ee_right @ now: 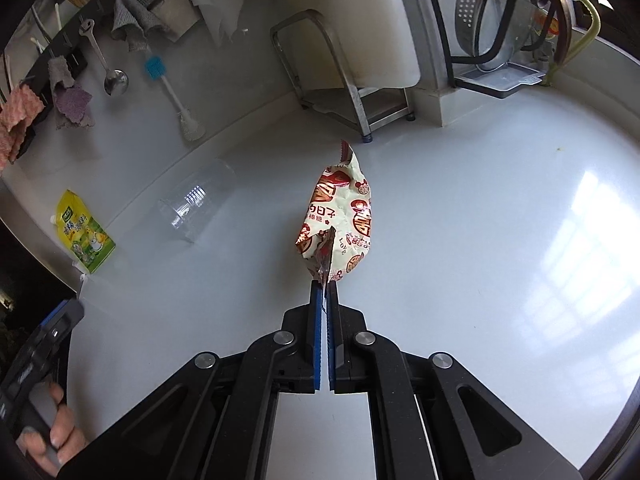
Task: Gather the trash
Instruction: 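Grasp the clear plastic cup rim with the left tool while the right tool holds the wrapper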
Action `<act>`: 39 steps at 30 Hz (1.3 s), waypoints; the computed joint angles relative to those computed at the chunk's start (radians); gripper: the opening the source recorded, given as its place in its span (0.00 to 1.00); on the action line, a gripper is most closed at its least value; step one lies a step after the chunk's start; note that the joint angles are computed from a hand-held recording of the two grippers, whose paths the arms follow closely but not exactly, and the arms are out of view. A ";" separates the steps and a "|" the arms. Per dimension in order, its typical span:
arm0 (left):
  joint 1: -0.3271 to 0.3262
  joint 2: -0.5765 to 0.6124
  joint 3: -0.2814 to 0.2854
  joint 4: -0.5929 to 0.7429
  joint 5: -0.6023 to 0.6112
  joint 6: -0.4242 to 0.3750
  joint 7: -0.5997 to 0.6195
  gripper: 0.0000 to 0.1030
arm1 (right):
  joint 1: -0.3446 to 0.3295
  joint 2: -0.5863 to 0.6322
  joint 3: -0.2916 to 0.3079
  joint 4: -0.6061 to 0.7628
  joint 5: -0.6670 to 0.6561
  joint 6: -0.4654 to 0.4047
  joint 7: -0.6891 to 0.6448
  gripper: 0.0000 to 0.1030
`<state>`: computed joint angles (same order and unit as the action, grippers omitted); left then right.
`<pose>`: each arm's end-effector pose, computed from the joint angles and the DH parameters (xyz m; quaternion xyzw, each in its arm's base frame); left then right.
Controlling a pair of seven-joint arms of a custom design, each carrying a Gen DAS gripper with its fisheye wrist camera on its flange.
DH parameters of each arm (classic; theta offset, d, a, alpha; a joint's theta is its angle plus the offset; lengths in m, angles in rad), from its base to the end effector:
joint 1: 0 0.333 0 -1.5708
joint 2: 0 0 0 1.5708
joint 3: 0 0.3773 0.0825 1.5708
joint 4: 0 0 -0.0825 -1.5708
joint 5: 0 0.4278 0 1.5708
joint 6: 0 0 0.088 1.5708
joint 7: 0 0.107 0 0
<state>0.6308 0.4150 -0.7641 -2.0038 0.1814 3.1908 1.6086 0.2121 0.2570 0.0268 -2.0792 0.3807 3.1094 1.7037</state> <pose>0.7002 -0.0494 0.4385 -0.5754 0.6887 -0.3767 0.2297 0.6634 0.1280 0.4204 -0.5593 0.7376 -0.1426 0.3503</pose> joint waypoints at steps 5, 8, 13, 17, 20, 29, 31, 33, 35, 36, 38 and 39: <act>-0.057 0.127 0.028 0.160 -0.012 -0.076 0.053 0.90 | -0.235 -0.019 0.266 -0.036 0.241 0.044 -0.254 0.02; -0.086 0.190 0.034 0.251 -0.032 -0.127 0.112 0.90 | -0.338 -0.012 0.383 -0.028 0.380 0.051 -0.401 0.02; -0.231 0.240 0.175 0.389 -0.039 -0.192 0.148 0.90 | -0.464 -0.004 0.534 -0.007 0.601 0.068 -0.629 0.02; -0.299 0.289 0.228 0.485 -0.062 -0.246 0.189 0.90 | -0.507 -0.005 0.587 0.009 0.743 0.067 -0.775 0.02; -0.361 0.317 0.286 0.549 -0.070 -0.268 0.211 0.90 | -0.527 -0.006 0.614 0.023 0.854 0.060 -0.886 0.02; -0.511 0.410 0.425 0.763 -0.121 -0.393 0.263 0.90 | -0.516 -0.025 0.597 0.055 1.121 0.025 -1.138 0.02; -0.539 0.429 0.448 0.802 -0.128 -0.405 0.265 0.90 | -0.499 -0.029 0.576 0.058 1.146 0.017 -1.160 0.02; -0.558 0.443 0.463 0.832 -0.131 -0.423 0.270 0.90 | -0.480 -0.033 0.554 0.059 1.166 0.009 -1.175 0.02; -0.586 0.451 0.493 0.850 -0.119 -0.423 0.263 0.85 | -0.459 -0.036 0.531 0.059 1.173 0.002 -1.180 0.02; -0.591 0.454 0.494 0.853 -0.115 -0.421 0.271 0.77 | -0.447 -0.036 0.519 0.060 1.175 -0.001 -1.181 0.02; -0.613 0.458 0.514 0.864 -0.098 -0.435 0.274 0.62 | -0.424 -0.038 0.495 0.058 1.168 -0.009 -1.175 0.02; -0.623 0.465 0.520 0.881 -0.091 -0.457 0.276 0.49 | -0.412 -0.038 0.482 0.057 1.159 -0.011 -1.166 0.02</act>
